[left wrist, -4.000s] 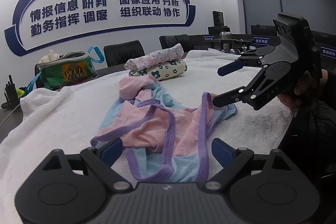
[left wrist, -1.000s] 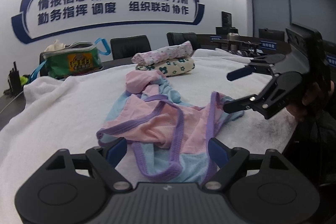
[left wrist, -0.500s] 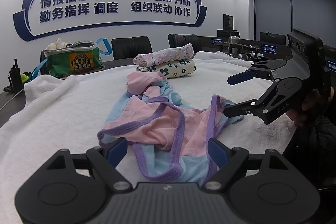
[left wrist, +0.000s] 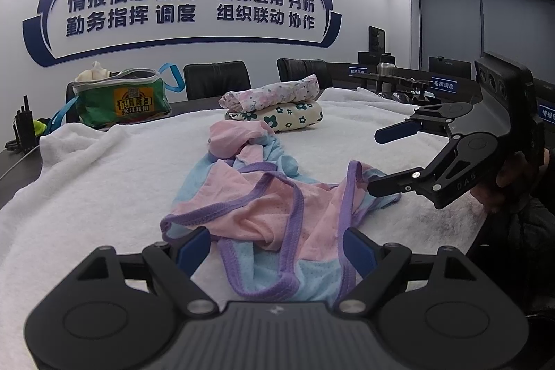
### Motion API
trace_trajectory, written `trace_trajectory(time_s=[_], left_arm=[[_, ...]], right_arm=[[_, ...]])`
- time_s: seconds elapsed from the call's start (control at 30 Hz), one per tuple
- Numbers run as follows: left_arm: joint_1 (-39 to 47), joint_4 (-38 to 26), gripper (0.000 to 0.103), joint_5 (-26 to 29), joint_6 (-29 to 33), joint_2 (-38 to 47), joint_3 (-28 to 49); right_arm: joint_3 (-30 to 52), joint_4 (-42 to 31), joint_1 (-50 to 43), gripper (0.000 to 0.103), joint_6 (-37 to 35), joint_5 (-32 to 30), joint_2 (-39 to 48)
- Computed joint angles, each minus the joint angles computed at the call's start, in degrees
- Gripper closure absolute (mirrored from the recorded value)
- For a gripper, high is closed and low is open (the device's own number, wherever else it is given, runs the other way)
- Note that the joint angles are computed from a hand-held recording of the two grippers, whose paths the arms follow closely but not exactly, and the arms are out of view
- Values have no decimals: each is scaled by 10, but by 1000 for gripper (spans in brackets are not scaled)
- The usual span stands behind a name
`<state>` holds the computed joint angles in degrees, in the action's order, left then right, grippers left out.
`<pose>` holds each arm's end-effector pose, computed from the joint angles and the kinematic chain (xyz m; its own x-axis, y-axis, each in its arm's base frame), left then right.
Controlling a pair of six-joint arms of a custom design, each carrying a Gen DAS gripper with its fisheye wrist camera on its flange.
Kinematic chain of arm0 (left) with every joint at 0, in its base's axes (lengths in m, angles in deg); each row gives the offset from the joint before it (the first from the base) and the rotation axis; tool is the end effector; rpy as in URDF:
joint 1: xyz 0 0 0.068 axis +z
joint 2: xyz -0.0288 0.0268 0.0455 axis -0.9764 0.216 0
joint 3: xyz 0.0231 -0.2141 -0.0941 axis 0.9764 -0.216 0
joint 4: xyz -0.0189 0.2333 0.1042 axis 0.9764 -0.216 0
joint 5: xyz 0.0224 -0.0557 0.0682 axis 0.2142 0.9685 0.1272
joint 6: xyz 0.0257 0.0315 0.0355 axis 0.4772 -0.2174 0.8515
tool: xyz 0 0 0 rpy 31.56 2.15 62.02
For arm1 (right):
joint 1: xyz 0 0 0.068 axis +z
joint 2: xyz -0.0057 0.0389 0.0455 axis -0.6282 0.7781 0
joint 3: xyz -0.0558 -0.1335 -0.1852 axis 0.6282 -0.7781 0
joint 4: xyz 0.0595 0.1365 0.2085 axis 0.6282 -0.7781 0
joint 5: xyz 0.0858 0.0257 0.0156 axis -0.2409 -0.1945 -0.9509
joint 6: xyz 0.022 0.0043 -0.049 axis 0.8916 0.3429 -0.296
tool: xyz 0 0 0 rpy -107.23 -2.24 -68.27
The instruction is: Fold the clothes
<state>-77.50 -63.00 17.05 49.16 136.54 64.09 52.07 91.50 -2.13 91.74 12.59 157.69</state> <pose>0.3471 -0.0262 0.0798 -0.2287 0.3455 -0.9101 0.8182 0.5748 0.0126 0.2681 0.1784 0.0940 -0.4404 -0.2375 -0.8658 -0.1484 0.9704 -0.1907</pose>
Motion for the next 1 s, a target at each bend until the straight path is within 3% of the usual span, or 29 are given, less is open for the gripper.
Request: trace_trajectory(time_s=[0.3, 0.47, 0.57, 0.67, 0.7, 0.73, 0.8, 0.9, 0.97, 1.0], left_arm=[[5, -15, 22, 9, -4, -3, 5], [20, -76, 28, 39, -27, -6, 33], [15, -141, 43, 58, -50, 10, 78], [-6, -176, 60, 30, -52, 18, 103], [-13, -185, 76, 15, -48, 19, 109], [-20, -193, 85, 0, -45, 20, 114], [-26, -220, 86, -22, -34, 26, 126], [-19, -220, 101, -22, -32, 31, 127], [-13, -187, 102, -11, -51, 32, 123], [-12, -170, 102, -10, -64, 33, 126]], right_arm=[[-6, 7, 0, 3, 0, 4, -4], [-20, 14, -10, 4, 2, 3, -32], [-26, -4, -20, 4, 14, -12, -62], [-21, -23, -32, 5, 28, -36, -71], [-16, -28, -34, 9, 29, -46, -67], [-9, -35, -34, 14, 25, -54, -61], [5, -49, -34, 21, 18, -70, -48], [20, -70, -35, 33, -2, -82, -27], [27, -85, -48, 62, 7, -103, -16], [32, -89, -54, 82, 12, -111, -9]])
